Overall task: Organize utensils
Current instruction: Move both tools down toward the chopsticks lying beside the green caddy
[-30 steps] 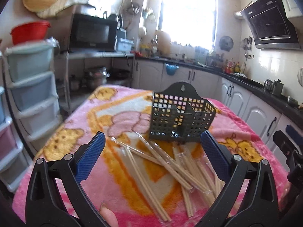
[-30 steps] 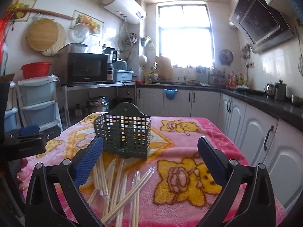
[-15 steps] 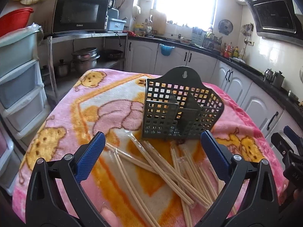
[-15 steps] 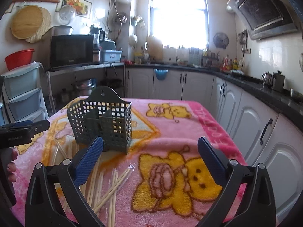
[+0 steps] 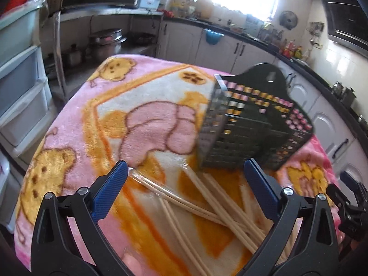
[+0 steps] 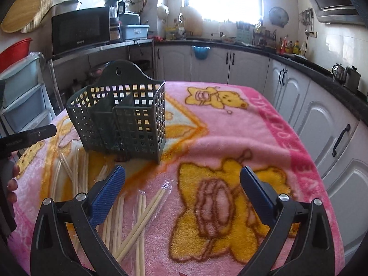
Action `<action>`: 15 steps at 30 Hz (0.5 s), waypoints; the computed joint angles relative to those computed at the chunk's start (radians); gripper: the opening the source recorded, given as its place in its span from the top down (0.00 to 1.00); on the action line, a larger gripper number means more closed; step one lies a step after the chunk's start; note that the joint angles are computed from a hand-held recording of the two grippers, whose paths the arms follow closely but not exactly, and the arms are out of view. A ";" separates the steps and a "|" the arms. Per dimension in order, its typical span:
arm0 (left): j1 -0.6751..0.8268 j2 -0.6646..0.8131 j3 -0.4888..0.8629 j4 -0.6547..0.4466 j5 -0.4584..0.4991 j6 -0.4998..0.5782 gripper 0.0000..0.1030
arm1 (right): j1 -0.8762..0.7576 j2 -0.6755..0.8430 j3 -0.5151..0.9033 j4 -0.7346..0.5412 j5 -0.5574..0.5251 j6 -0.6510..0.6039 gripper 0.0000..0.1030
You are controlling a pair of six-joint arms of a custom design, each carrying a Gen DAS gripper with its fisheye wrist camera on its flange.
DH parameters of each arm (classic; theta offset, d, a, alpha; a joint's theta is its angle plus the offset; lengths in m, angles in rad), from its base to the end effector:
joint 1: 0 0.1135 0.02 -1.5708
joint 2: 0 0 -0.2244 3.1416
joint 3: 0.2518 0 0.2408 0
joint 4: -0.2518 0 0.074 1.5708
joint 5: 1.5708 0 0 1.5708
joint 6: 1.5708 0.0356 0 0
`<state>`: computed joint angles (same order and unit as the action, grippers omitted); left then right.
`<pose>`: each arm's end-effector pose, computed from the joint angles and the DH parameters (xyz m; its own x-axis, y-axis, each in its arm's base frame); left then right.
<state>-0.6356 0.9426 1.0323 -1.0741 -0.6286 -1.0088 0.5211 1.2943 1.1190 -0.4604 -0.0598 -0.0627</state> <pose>0.1508 -0.0852 0.2901 -0.5419 -0.4507 -0.7093 -0.4508 0.8682 -0.2073 0.2478 0.1447 0.2827 -0.4802 -0.3477 -0.8053 -0.5698 0.8216 -0.0150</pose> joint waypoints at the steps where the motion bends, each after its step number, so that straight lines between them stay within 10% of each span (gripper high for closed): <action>1: 0.034 -0.014 -0.016 0.014 0.026 0.014 0.10 | 0.005 0.016 0.010 -0.006 0.002 -0.001 0.06; 7: 0.227 -0.061 -0.111 0.120 0.244 0.175 0.29 | 0.016 0.088 0.055 -0.037 0.001 -0.006 0.08; 15: 0.349 -0.005 -0.153 0.226 0.436 0.279 0.49 | -0.020 0.242 0.157 -0.130 -0.077 0.020 0.37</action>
<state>-0.2867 0.9372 0.8790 -0.8484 -0.1930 -0.7296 0.5015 1.5363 1.2760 -0.5908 -0.1367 -0.0423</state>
